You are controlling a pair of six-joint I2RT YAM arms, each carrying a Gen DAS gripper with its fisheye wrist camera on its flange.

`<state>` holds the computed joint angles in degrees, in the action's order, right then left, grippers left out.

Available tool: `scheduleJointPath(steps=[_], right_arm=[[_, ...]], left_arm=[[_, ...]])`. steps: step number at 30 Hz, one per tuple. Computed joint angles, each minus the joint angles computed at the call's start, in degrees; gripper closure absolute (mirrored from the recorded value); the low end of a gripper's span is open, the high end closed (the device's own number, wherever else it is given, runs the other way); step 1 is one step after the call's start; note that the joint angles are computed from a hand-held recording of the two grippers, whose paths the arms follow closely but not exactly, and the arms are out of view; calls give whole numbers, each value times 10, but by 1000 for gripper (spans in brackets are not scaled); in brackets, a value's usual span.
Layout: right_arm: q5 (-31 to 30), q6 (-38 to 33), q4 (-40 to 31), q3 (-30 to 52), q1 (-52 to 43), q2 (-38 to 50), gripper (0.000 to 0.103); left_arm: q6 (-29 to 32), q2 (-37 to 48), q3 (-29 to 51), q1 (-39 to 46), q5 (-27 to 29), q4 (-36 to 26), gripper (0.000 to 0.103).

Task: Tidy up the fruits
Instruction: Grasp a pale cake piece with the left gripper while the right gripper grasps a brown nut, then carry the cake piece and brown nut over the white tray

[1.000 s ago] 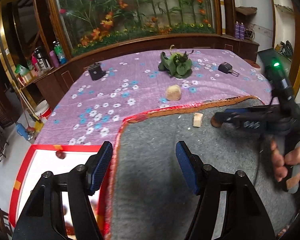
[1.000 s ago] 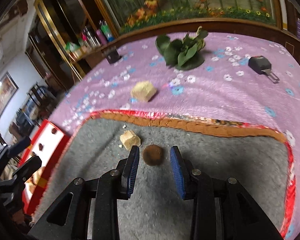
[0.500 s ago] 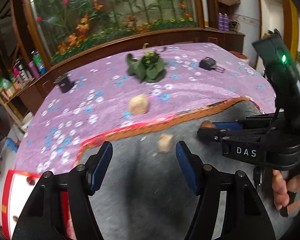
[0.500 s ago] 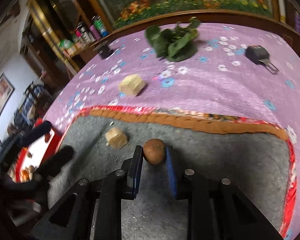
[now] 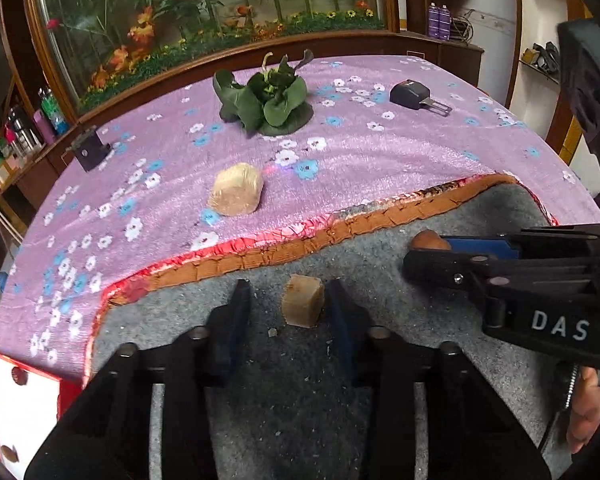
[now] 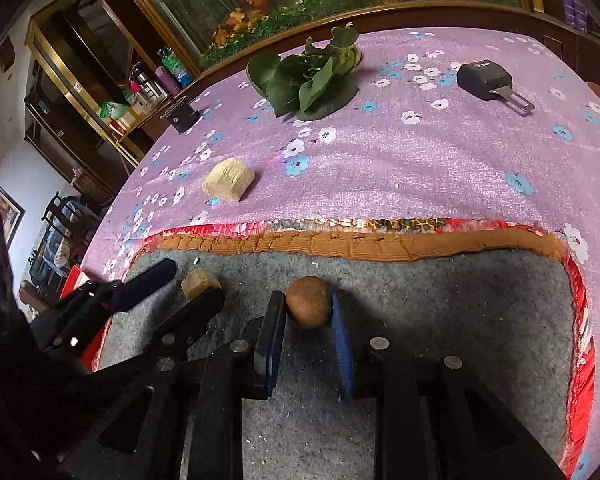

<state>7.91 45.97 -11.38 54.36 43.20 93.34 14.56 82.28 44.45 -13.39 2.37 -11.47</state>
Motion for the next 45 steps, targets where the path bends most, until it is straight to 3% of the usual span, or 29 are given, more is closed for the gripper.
scheduleJointPath(steps=[3, 10, 15, 20, 30, 45], right_arm=[[1, 0, 0, 1, 0, 1, 78], [-6, 7, 19, -10, 3, -9, 79], [17, -2, 51, -27, 21, -37, 79], [54, -23, 102, -46, 52, -62, 79], [116, -68, 159, -48, 110, -72, 79], [190, -57, 129, 88, 251, 6, 80]], left_arm=[[-1, 7, 2, 5, 25, 1, 88], [-15, -18, -17, 8, 25, 12, 90], [-23, -120, -52, 20, -8, 8, 90], [-15, -251, -82, 70, -6, -28, 90], [52, -397, -82, 275, 130, -127, 89], [152, -385, -66, 562, 348, -166, 89]])
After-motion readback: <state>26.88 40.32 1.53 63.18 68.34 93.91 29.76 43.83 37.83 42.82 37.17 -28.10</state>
